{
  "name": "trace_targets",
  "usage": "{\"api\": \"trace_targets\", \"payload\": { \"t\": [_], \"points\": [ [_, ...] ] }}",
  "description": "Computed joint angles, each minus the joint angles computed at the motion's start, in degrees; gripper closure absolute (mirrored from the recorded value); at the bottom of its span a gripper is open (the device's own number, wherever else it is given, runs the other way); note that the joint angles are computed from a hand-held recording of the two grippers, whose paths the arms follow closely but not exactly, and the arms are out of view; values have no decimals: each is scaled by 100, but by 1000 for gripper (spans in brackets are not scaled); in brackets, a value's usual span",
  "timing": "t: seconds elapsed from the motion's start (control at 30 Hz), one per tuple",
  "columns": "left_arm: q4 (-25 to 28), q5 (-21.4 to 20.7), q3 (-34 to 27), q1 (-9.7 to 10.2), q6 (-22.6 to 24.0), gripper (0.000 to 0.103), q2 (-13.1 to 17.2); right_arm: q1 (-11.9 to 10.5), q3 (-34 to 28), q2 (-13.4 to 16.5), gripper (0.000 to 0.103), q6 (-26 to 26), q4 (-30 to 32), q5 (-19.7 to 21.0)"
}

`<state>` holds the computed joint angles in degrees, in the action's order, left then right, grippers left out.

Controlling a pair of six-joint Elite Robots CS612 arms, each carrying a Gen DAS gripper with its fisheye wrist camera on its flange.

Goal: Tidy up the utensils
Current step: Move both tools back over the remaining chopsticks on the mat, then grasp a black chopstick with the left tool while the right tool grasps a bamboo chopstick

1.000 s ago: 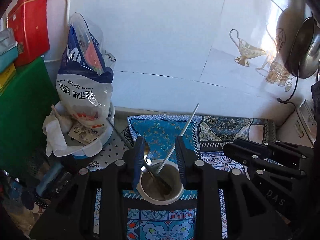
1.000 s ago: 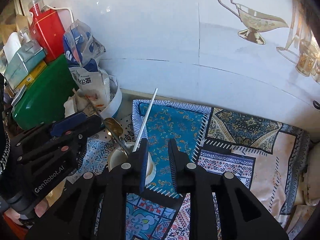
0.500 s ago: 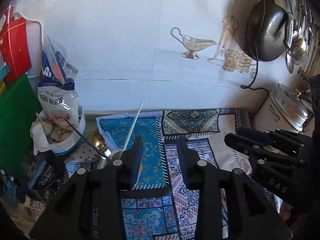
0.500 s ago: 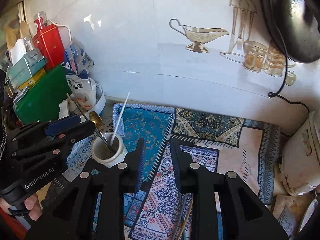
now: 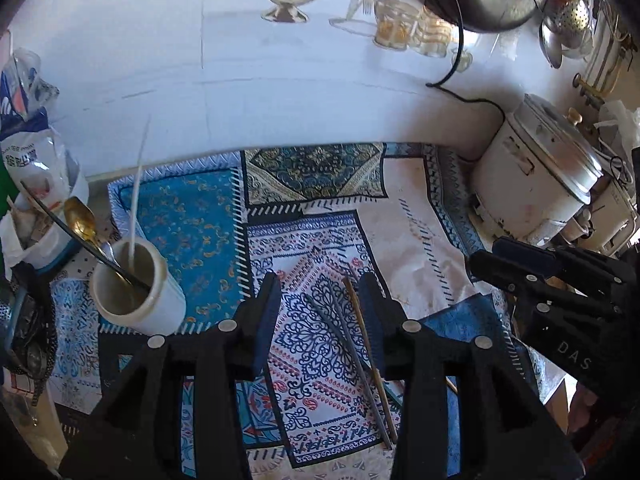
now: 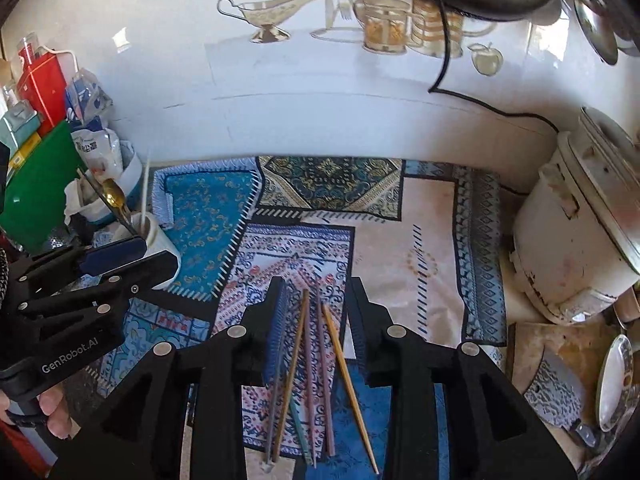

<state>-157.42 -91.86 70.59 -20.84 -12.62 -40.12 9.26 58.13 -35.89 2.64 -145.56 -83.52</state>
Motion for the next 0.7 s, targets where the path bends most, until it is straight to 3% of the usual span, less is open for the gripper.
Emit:
{"api": "trace_targets", "payload": {
  "t": [0.37,0.7],
  "points": [
    [1224,-154,-350,-93,-281,63,437,-180,348,-40,75,84,426,69],
    [1747,-211,-528,-176,-309,63,671,-264,404,49,75,65,907,213]
  ]
}}
